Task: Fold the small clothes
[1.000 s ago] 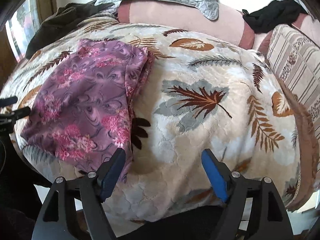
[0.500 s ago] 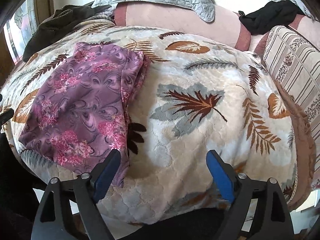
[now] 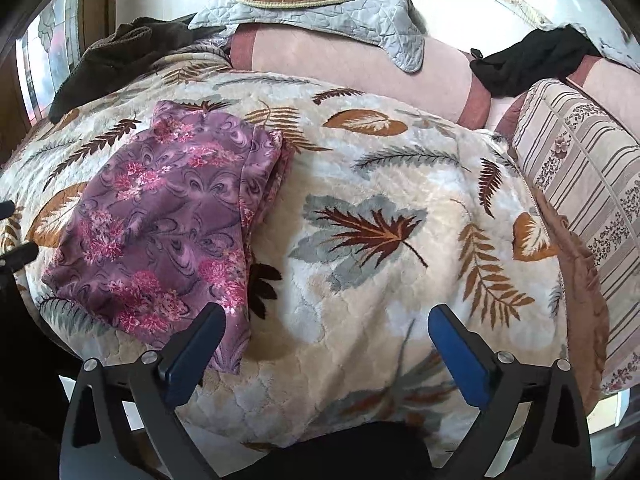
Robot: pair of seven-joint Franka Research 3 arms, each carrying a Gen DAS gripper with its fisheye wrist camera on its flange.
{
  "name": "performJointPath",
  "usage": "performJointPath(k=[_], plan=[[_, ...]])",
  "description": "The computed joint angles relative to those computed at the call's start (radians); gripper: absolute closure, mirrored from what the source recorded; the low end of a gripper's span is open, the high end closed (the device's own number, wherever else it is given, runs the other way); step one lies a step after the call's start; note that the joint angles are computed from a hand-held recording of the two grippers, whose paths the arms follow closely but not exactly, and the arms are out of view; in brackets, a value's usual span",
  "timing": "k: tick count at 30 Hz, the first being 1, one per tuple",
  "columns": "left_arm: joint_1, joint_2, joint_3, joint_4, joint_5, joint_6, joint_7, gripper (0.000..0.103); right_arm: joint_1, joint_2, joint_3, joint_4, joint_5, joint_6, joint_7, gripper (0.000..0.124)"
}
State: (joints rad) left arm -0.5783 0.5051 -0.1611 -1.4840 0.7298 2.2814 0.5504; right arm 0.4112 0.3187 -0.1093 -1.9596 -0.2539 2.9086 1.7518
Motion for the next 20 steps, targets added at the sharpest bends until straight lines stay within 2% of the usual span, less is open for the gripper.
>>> performJointPath(k=[11,20], plan=[[-0.033,0.076,-0.002,0.125,-0.038,0.009,0.079,0.011,-0.022,-0.030,0.000,-0.045,0.021,0.028,-0.004,0.022],[-0.056,0.100,0.008,0.158,-0.057,0.014,0.119,0.011,-0.032,-0.034,0.002,-0.063,0.054,0.041,-0.004,0.022]])
